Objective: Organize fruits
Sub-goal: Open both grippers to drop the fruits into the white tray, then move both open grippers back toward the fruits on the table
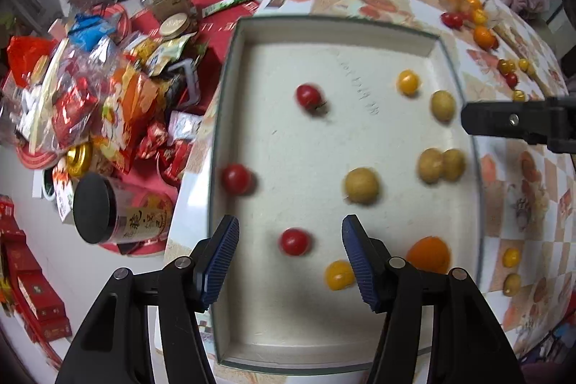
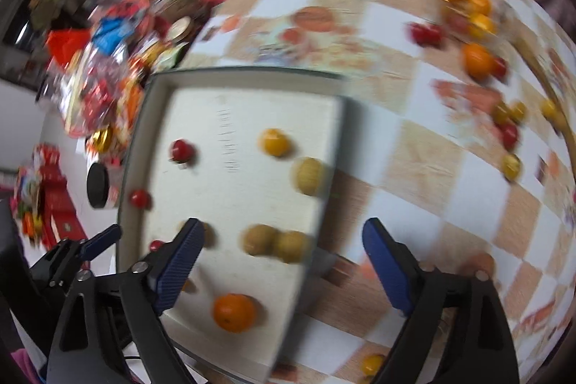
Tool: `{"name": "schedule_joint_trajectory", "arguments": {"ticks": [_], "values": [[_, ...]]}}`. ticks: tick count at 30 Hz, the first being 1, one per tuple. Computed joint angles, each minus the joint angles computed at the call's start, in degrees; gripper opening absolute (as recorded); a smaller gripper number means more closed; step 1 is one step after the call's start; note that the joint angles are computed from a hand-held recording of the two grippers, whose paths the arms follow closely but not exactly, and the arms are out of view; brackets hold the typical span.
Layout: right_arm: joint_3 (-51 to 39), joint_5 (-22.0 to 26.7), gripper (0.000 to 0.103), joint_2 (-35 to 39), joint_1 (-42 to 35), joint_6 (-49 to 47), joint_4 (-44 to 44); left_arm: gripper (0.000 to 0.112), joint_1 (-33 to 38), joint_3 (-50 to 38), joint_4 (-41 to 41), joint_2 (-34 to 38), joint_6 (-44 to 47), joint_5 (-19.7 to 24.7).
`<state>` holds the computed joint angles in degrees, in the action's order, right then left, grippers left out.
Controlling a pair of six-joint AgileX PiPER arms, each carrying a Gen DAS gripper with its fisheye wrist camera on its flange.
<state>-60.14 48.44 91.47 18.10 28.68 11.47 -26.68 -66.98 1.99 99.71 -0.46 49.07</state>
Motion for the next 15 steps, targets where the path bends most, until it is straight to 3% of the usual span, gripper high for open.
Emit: {"name": "schedule_joint_trajectory", "arguments": {"ticks": [7, 15], "values": [[13.38, 0.61, 0.093, -10.82, -9.84, 1.27, 0.12, 0.061, -7.81, -7.47, -1.53, 1.7, -0.19, 2.96], [27.75, 5.31, 0.093, -23.45, -25.23, -2.66, -1.7, 0.061, -16.78, -17.74, -4.65, 7.17, -1.42, 7.63]]}}
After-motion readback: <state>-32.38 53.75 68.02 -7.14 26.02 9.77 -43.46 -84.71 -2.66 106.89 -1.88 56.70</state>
